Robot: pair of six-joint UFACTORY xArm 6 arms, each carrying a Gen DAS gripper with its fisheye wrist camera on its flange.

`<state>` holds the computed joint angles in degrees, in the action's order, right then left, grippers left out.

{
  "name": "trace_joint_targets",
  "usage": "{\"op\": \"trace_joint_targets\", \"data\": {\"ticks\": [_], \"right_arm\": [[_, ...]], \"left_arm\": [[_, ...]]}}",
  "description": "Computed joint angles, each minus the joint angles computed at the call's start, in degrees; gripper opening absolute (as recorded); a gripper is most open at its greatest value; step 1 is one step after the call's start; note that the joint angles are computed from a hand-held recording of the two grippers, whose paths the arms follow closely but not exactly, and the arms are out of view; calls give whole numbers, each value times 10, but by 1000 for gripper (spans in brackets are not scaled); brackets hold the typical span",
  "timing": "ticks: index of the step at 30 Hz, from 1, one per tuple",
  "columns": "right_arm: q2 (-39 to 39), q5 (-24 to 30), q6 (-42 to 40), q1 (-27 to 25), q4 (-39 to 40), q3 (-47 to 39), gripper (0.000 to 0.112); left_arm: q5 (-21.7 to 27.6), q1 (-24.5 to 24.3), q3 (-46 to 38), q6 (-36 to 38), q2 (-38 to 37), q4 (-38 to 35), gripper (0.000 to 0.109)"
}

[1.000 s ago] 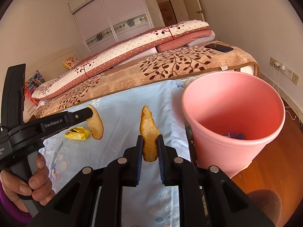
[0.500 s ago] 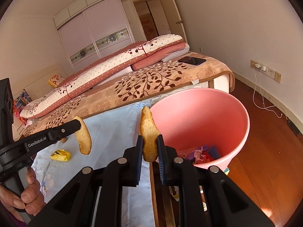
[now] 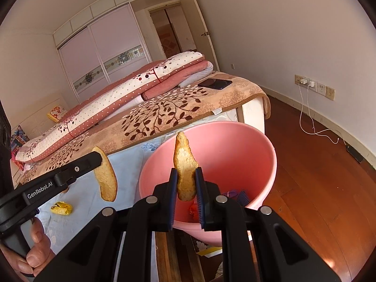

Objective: Collect trash
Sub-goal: 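Carry both orange peels over the pink bucket and open both tools, then move both open tools back over the yellow printed wrapper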

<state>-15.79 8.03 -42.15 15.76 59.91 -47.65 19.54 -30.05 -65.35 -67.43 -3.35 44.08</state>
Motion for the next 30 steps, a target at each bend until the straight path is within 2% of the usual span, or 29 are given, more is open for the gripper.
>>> {"op": "trace_joint_targets", "data": {"ticks": [9,20,25,30], "right_arm": [[23,9,-1,-21,2,-12,14],[54,23,6,-37,3,-31,16],[55,19,13,-35,-5,-28,17],[54,18,11,-34,-1,-27,24]], "left_arm": [[-3,-10,-51,39,63,-25,5],[-1,-12,-69,64,93,-50,5],[-5,-11,-72,104,101,-107,6],[-5,-10,-68,126,100,-141,8]]}}
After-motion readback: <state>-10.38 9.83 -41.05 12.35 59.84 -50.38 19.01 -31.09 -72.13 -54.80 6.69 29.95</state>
